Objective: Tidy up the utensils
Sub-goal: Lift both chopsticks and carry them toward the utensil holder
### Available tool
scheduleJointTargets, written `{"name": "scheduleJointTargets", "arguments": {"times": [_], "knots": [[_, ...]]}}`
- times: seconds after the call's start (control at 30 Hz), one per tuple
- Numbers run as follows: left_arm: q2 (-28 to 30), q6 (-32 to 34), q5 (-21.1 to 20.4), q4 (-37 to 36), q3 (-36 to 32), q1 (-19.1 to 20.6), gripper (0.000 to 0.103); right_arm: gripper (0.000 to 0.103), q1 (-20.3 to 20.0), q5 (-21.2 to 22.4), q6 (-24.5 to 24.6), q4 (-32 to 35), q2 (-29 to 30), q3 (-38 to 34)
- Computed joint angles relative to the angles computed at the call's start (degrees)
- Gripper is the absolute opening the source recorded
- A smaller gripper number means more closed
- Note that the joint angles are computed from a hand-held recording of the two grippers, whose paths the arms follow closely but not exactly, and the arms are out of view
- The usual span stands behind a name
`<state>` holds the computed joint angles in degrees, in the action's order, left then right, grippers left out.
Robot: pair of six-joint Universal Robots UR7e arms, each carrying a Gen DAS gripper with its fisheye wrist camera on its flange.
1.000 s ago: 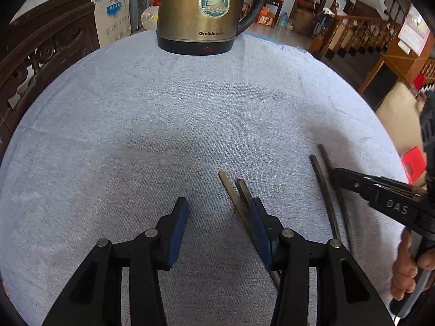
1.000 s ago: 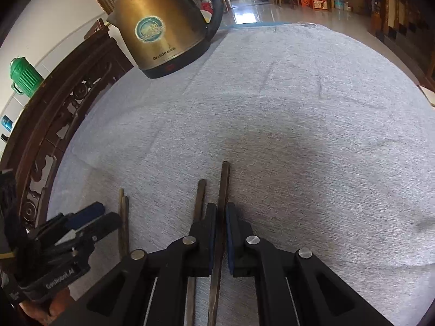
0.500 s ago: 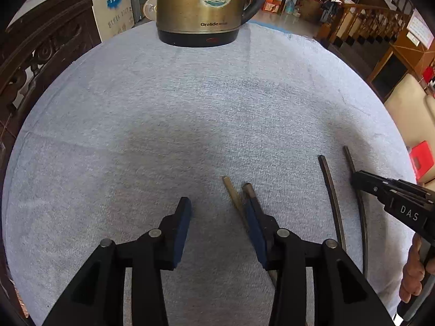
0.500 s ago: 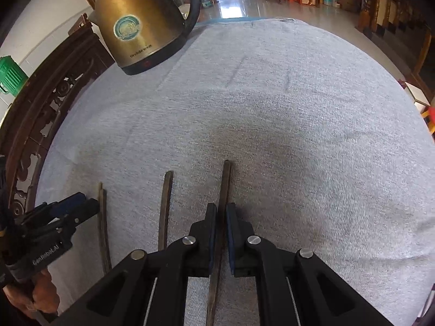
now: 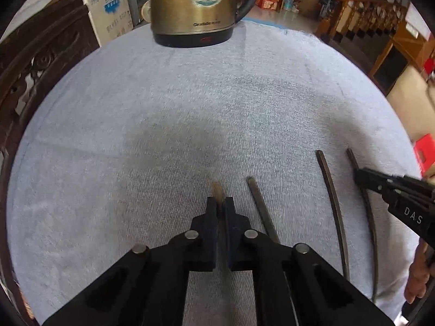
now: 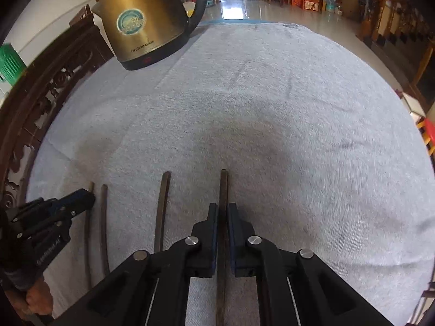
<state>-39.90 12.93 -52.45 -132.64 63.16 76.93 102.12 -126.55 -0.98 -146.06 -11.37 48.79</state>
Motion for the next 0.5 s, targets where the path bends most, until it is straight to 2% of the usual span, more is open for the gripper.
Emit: {"name": "scheduleJointTargets", "arguments": {"times": [0.07,0.2,0.3,0.5], "knots": [[-2.3,0.2,-0.8,-3.1,3.5,0.0,0.005,0.007,-0.4,2.0,0.0,-4.1,-2.8,5.4],[-7.4,0.3,-2.7,-8.9,9.8,-0.1,0.005,0.007,-0.6,5.4,-1.4,-17.0,-8.7,17.7],[-12.2,1.3,-4.0,-15.3,16.0,-0.6,0.005,0.007,-0.4,6.7,-1.5,-25.2,-12.2,25.1],[-20.1,3.7,-4.0,-28.5,27.1,-2.4,0.005,0.007,1.4,8.8,-3.2,-44.2,-18.0,39.0]]}}
